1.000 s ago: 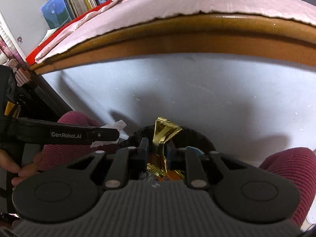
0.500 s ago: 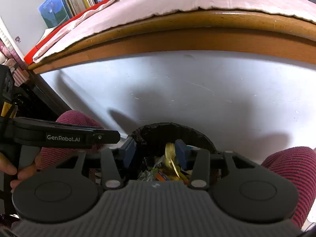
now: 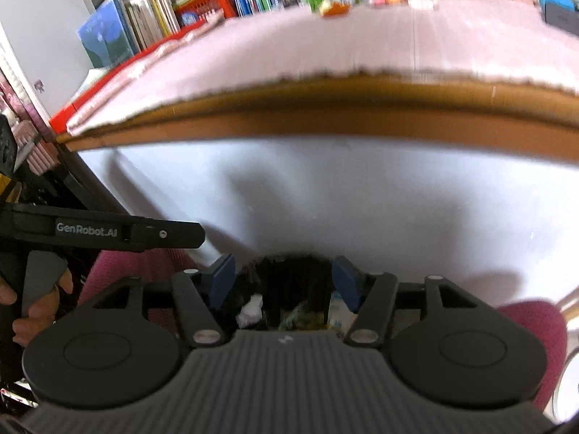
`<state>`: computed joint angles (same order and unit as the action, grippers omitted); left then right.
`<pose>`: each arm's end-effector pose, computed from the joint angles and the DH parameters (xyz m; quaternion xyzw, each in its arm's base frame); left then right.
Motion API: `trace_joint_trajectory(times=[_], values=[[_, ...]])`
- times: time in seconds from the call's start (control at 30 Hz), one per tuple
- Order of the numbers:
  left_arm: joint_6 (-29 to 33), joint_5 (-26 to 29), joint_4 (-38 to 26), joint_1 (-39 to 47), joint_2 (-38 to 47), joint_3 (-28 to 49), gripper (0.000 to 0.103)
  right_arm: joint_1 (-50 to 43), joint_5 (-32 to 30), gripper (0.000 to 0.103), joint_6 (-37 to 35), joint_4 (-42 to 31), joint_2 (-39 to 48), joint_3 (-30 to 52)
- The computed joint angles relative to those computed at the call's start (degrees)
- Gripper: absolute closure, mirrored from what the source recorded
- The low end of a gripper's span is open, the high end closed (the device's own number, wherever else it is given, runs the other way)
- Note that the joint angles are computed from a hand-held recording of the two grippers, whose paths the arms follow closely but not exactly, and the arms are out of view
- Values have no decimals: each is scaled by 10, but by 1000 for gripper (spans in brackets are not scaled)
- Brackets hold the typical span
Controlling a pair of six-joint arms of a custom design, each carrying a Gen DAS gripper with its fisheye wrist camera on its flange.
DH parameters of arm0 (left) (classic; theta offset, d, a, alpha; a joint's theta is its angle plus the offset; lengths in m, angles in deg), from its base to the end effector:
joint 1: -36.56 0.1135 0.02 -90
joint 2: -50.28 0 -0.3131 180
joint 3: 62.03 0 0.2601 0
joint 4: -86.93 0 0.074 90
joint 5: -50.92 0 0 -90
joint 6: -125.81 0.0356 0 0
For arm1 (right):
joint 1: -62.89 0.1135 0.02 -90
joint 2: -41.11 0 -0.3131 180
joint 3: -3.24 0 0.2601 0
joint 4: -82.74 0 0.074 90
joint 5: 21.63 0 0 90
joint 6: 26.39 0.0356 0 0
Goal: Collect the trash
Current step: 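Raise both open tools back over the table, then grasp the yellow fruit peel with the left tool while the right grasps the white paper packet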
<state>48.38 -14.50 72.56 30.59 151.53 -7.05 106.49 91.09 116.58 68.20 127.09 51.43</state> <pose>0.3098 -0.0473 0.1399 0.2055 0.9242 -0.1913 0.2591 0.2042 0.1755 0.1819 0.1392 0.9196 0.1122 0.3498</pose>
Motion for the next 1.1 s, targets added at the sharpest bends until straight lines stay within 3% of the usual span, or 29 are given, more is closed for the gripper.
trace_joint_trajectory(times=[0.23,0.5,0.8,1.1], values=[[5,14,7,-13,-52,10,20,-29,25,18,-77,-7,-72,11],[-42,21,53,-30,-70,39,18,-82,55,13,-166,0,-106,36],[-85,-7,86,-63,-5,136,16,-156,60,6,-246,31,-83,61],[-118,-53,83,-95,86,260,16,-257,19,5,-260,51,-48,86]])
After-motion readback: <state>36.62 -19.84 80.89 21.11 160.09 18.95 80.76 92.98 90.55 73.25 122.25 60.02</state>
